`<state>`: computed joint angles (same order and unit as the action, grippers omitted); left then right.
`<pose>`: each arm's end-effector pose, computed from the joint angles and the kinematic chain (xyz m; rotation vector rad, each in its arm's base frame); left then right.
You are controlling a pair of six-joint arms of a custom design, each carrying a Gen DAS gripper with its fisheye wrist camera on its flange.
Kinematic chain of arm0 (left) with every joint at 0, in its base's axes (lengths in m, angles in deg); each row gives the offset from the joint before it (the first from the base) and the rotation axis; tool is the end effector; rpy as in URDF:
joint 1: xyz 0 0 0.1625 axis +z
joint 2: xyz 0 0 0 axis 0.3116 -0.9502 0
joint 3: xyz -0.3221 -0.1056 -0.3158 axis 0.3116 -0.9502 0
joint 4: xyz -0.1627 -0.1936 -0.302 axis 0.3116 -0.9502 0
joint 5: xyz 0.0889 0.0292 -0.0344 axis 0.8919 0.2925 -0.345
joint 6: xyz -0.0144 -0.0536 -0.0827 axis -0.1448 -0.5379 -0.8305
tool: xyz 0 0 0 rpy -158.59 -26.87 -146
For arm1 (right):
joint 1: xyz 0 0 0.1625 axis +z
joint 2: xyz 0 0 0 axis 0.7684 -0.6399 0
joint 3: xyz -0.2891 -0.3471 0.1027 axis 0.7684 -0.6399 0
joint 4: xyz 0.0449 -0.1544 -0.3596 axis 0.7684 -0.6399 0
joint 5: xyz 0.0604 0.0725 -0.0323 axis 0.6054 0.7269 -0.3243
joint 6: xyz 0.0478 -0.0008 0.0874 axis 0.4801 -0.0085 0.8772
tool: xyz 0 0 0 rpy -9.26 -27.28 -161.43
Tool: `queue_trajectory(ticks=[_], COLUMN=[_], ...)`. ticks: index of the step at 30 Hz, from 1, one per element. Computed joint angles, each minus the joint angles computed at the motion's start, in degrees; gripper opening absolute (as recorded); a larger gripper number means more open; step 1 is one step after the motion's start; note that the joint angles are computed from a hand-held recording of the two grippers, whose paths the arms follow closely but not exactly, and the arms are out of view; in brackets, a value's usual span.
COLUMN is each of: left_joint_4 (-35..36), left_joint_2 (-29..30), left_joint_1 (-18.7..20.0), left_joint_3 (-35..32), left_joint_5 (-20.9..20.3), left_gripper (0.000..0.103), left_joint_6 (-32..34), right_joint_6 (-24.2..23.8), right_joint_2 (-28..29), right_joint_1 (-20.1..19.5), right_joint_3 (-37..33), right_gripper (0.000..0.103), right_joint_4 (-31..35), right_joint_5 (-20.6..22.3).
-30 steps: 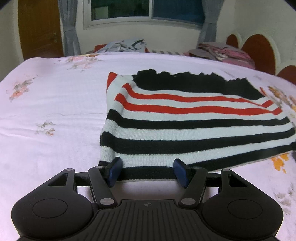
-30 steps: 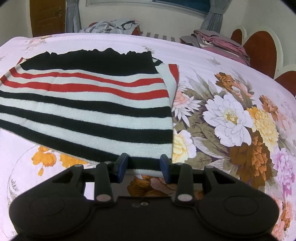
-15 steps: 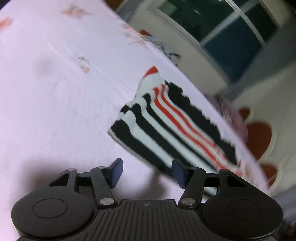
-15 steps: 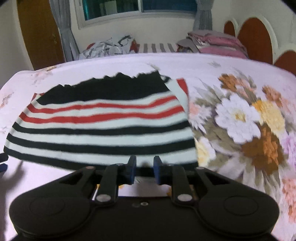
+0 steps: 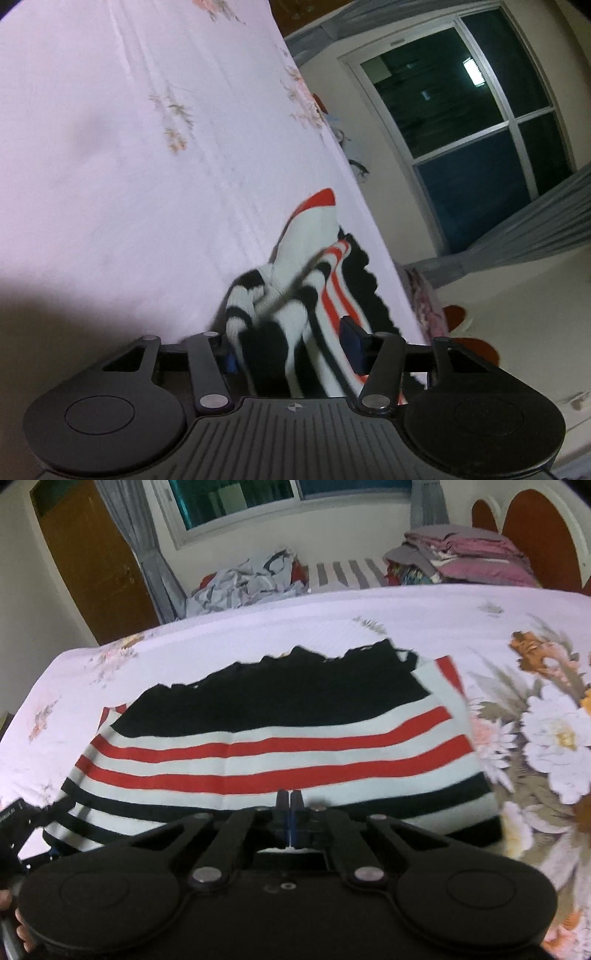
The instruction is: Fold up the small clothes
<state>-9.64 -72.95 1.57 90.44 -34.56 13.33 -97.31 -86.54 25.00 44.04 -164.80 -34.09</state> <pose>-0.3281 -0.3529 -0.0251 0.6836 -2.5644 1.6266 0.0133 -0.3897 0.4198 0.3781 -2.4522 0.8339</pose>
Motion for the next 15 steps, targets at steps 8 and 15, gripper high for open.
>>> queue_trajectory(ticks=[8,15], left_joint_4=[-5.5,-0.5], left_joint_2=[-3.0,-0.9], left_joint_1=[1.9,2.0], left_joint_3=[2.0,0.5], left_joint_5=[1.7,1.7], left_gripper=[0.019,0.019], left_joint_6=[6.6,0.7], right_joint_6=[2.1,1.7], right_joint_2=[4.7,7.7], right_joint_1=[2.5,2.4], right_joint_3=[-0.7,-2.2], right_gripper=[0.001,0.001], right_joint_4=[-2.5,-2.4], right_joint_5=[-1.8,-0.2])
